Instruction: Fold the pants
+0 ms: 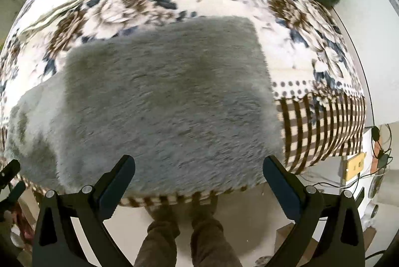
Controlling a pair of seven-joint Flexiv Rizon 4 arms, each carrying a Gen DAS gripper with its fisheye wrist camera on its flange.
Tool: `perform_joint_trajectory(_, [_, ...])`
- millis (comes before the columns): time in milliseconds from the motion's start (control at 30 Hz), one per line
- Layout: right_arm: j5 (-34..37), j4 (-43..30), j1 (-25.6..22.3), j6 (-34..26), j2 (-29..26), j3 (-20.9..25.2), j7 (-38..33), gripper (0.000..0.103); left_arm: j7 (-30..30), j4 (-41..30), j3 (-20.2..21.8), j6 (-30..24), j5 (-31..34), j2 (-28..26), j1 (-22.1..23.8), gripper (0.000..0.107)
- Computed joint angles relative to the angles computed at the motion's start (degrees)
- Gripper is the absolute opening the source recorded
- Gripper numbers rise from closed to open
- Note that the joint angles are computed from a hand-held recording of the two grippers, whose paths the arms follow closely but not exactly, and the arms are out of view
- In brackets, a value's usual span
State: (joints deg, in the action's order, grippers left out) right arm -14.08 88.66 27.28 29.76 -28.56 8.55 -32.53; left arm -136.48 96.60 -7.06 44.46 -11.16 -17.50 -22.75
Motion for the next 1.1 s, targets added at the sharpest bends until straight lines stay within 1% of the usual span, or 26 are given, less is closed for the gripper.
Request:
perform_joint_trajectory(33, [0.15,-0.36,0.16,-0.12,-0.15,0.15,-0.05,0.103,-1.05,1.86,0.34,1.24,-0.71,1.07,0.1,0.089])
perform_joint_trajectory(67, [0.33,-0.8,0.32,-0.25,-0.35,0.29,-0.11,0.103,-2.05,4.87,0.59,3.76,-2.19,2.57,0.39,0.089])
perform_joint_trajectory(133, [0.51,-1.76,0.77,-0.7,-1.03,0.52,-0.57,0.103,-4.37,10.5,0.89,9.39,-4.91,4.93,0.86,0.089])
perform_joint_trajectory(200, [0.93,-3.12,1.28,-1.72,-2.05,0.71,-0.92,0.103,-6.49,16.72,0.62,16.58,-9.43,6.58,1.46,0.089])
perform_joint_trajectory(267, [1.53,-4.28,1.58,-2.28,-3.06,0.85,-1.36,0.103,-8.08,22.0,0.13,24.2,-13.6,7.0,1.89,0.089])
perform_joint_trajectory(333, [1.9,-5.3,1.98,-2.7,-4.0,0.91,-1.69,0.103,-10.03,23.94,0.27,27.91,-13.89,6.05,2.26,0.089])
perform_joint_trajectory(400, [2.41,-6.33,2.36,-2.96,-4.94,0.98,-1.86,0.103,-8.02,25.66,-1.69,32.53,-18.01,4.96,3.52,0.089])
perform_joint_trajectory(433, [2.61,-6.61,2.52,-2.91,-5.25,0.95,-1.79,0.103,-7.63,25.61,-1.93,33.73,-18.49,4.13,3.88,0.089])
perform_joint_trajectory(500, [3.38,-7.56,2.74,-3.13,-6.13,1.08,-1.67,0.103,-4.23,25.95,-4.05,37.69,-22.11,2.38,5.43,0.089])
perform_joint_trajectory(533, [3.8,-7.78,2.74,-2.94,-6.39,1.14,-1.62,0.103,-5.19,25.27,-3.16,37.49,-20.8,1.52,5.45,0.089])
perform_joint_trajectory(567, [4.46,-8.2,2.64,-2.69,-6.78,1.33,-1.75,0.103,-5.18,25.27,-3.34,38.51,-21.03,0.82,5.94,0.089])
perform_joint_trajectory(600, [4.96,-8.74,2.58,-2.76,-7.21,1.48,-2.06,0.103,-5.75,24.89,-2.09,39.04,-20.77,0.23,5.13,0.089])
perform_joint_trajectory(667, [5.51,-9.49,2.71,-2.78,-7.92,1.59,-2.54,0.103,-12.49,23.01,3.65,37.2,-13.92,-0.81,2.45,0.089])
perform_joint_trajectory(700, [5.66,-9.63,2.82,-2.68,-8.15,1.56,-2.58,0.103,-14.91,22.27,5.36,36.93,-11.56,-1.18,1.72,0.087])
perform_joint_trajectory(733, [5.74,-9.63,2.95,-2.58,-8.25,1.48,-2.47,0.103,-16.59,21.78,6.39,37.32,-9.54,-1.49,1.34,0.081])
perform_joint_trajectory(767, [5.83,-9.56,3.04,-2.53,-8.33,1.38,-2.21,0.103,-18.02,20.83,7.52,38.4,-7.22,-2.1,0.78,0.054])
perform_joint_trajectory(800, [6.05,-9.44,3.03,-2.47,-8.36,1.32,-1.87,0.103,-18.87,19.69,8.47,37.65,-5.2,-2.26,0.32,0.038])
perform_joint_trajectory(833, [6.26,-9.22,3.0,-2.26,-8.32,1.28,-1.53,0.103,-20.09,18.33,9.78,36.9,-2.83,-2.48,-0.52,0.036])
perform_joint_trajectory(867, [6.11,-8.76,3.04,-1.96,-8.13,1.03,-0.97,0.103,-21.02,17.24,10.75,37.84,-0.3,-2.78,-1.3,0.025])
perform_joint_trajectory(900, [5.29,-8.1,3.32,-1.83,-7.81,0.49,-0.14,0.103,-21.31,15.75,11.88,37.83,2.48,-2.94,-2.25,0.02])
perform_joint_trajectory(933, [4.43,-7.42,3.52,-1.58,-7.48,0.05,0.55,0.103,-21.09,14.02,12.89,37.22,5.33,-2.84,-3.22,0.019])
perform_joint_trajectory(1000, [3.18,-5.39,3.31,-0.04,-6.45,-0.6,2.01,0.103,-20.29,11.54,13.17,35.61,8.93,-2.25,-3.93,0.017])
perform_joint_trajectory(1033, [3.14,-4.49,2.82,0.85,-5.95,-0.63,2.47,0.103,-19.94,10.27,12.92,34.61,10.32,-1.86,-4.07,0.017])
perform_joint_trajectory(1067, [3.41,-3.14,2.11,2.34,-5.19,-0.58,3.02,0.103,-18.72,8.93,11.72,34.25,11.04,-1.44,-3.67,0.016])
perform_joint_trajectory(1100, [3.85,-1.69,1.31,3.98,-4.36,-0.45,3.43,0.103,-18.28,7.19,11.52,32.61,12.51,-0.9,-4.17,0.016])
